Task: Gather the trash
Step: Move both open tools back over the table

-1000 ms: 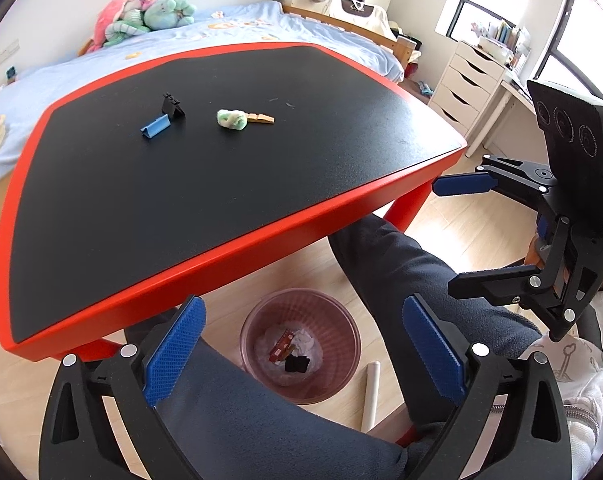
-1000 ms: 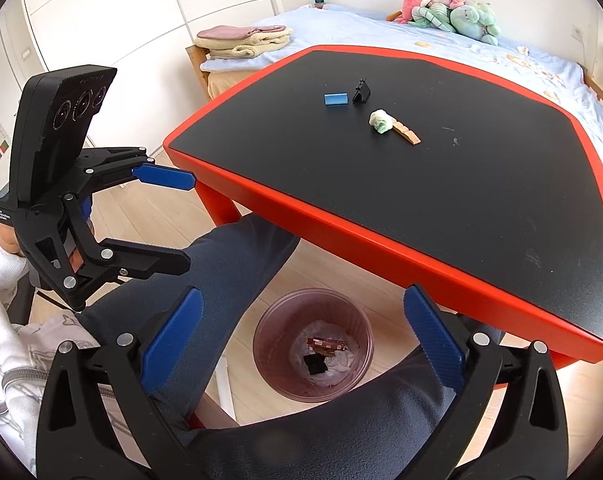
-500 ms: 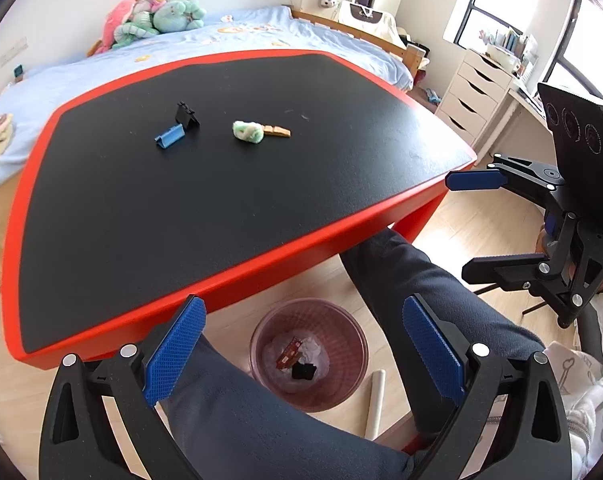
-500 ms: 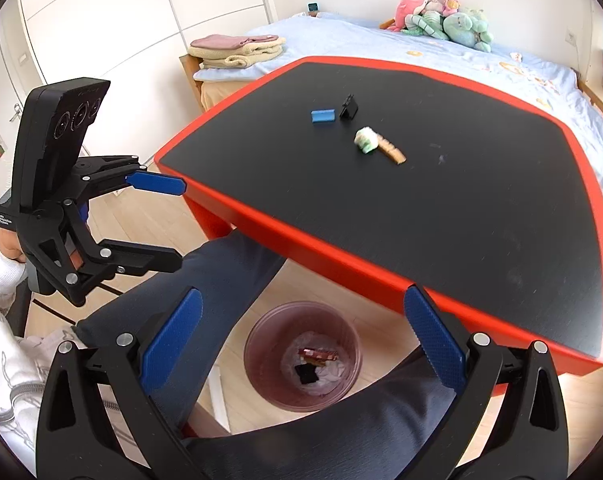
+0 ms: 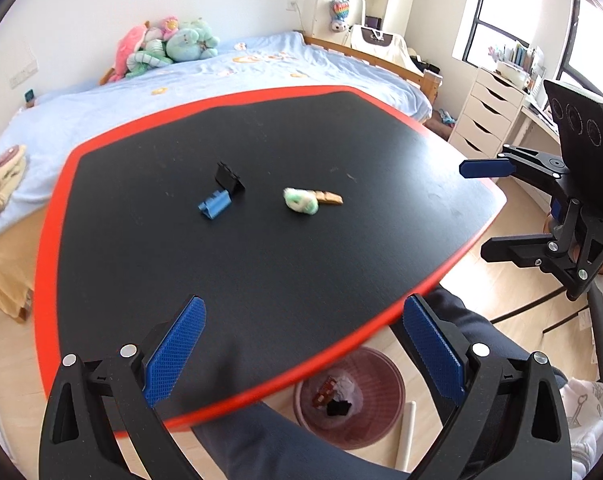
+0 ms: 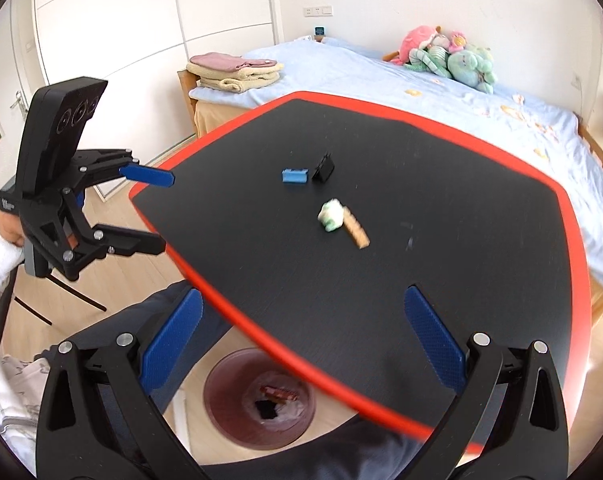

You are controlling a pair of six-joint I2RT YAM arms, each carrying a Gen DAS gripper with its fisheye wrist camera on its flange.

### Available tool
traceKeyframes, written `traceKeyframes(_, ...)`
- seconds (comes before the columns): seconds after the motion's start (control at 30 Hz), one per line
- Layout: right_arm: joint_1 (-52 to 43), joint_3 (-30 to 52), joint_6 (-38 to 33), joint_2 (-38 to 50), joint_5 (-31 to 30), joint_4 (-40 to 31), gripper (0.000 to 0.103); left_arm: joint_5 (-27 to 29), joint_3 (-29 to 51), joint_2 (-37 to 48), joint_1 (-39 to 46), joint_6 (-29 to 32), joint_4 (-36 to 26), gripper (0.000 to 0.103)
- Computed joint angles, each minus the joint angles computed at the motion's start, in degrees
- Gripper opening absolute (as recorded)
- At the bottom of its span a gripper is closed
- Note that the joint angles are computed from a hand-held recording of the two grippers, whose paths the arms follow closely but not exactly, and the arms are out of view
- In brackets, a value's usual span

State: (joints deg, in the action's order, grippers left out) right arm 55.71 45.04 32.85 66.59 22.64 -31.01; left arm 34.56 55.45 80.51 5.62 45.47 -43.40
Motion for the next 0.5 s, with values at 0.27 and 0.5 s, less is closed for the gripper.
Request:
traceKeyframes(0.27, -10.52, 2.04, -12.87, 4.99, -6.0, 4.49, 0.099, -1.85, 7.39, 9.18, -3.21, -0.11, 3.8, 0.095)
traceKeyframes(0.5, -17.52, 3.66, -22.11, 11.27, -11.67, 9.07, 0.099, -2.53, 13.83, 16.91, -5.64, 2.48, 4.56, 0.095)
